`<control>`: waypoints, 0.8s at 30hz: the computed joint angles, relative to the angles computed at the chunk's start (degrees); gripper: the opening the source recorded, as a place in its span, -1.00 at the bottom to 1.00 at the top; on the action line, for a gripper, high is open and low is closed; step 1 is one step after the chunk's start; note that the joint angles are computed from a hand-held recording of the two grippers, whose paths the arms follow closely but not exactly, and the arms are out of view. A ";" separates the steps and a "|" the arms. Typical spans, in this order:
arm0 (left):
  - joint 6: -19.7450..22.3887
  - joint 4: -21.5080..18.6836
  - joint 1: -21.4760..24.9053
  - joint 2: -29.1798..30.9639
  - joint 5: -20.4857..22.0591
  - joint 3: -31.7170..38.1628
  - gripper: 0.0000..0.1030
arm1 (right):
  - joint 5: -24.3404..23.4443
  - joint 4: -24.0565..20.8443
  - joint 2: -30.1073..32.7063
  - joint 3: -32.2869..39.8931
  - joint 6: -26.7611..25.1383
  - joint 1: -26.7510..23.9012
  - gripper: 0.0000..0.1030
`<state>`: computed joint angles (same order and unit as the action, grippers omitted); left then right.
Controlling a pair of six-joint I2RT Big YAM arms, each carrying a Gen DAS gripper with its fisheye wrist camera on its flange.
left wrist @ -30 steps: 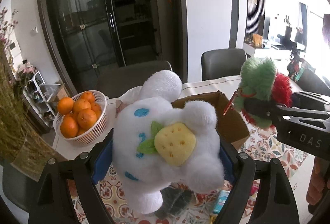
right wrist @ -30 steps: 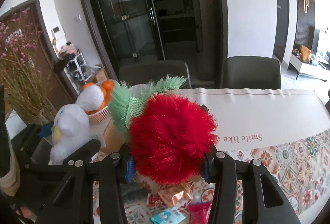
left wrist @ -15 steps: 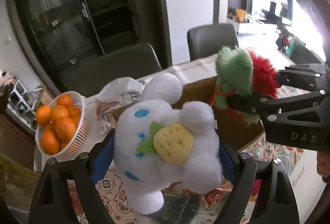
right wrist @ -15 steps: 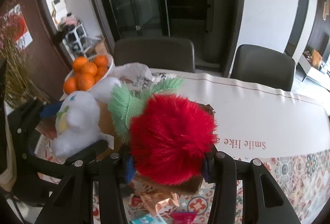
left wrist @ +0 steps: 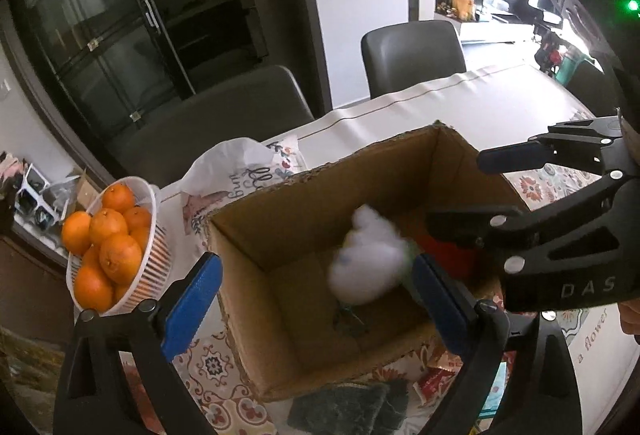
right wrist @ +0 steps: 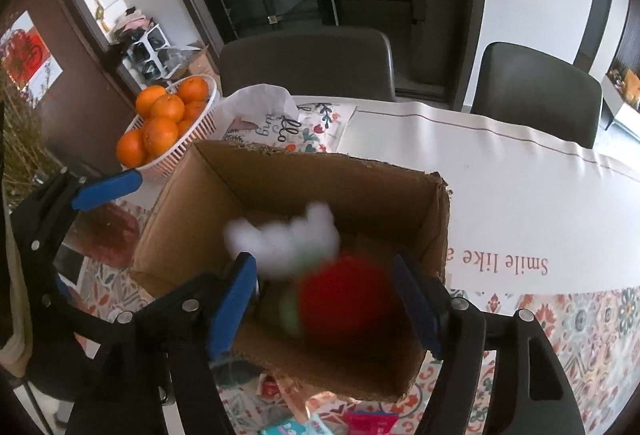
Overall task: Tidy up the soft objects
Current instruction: 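Open left tool dropping the plush toy while right tool drops the pom-pom into the box, then withdraw both open tools from the box back over the table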
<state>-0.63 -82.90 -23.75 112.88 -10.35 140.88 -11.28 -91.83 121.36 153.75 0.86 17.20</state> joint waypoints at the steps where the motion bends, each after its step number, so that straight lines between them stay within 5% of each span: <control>1: -0.46 -0.03 0.06 -0.25 -0.16 -0.37 0.90 | 0.50 0.16 -0.04 0.05 0.09 0.14 0.39; 15: -9.60 -1.41 -0.29 -6.66 -3.94 -6.07 0.90 | 8.10 5.37 -7.00 -7.91 3.95 1.58 0.40; 24: -12.26 -0.35 -1.98 -12.79 -5.86 -12.79 0.90 | 8.50 10.05 -15.03 -18.99 3.96 2.49 0.40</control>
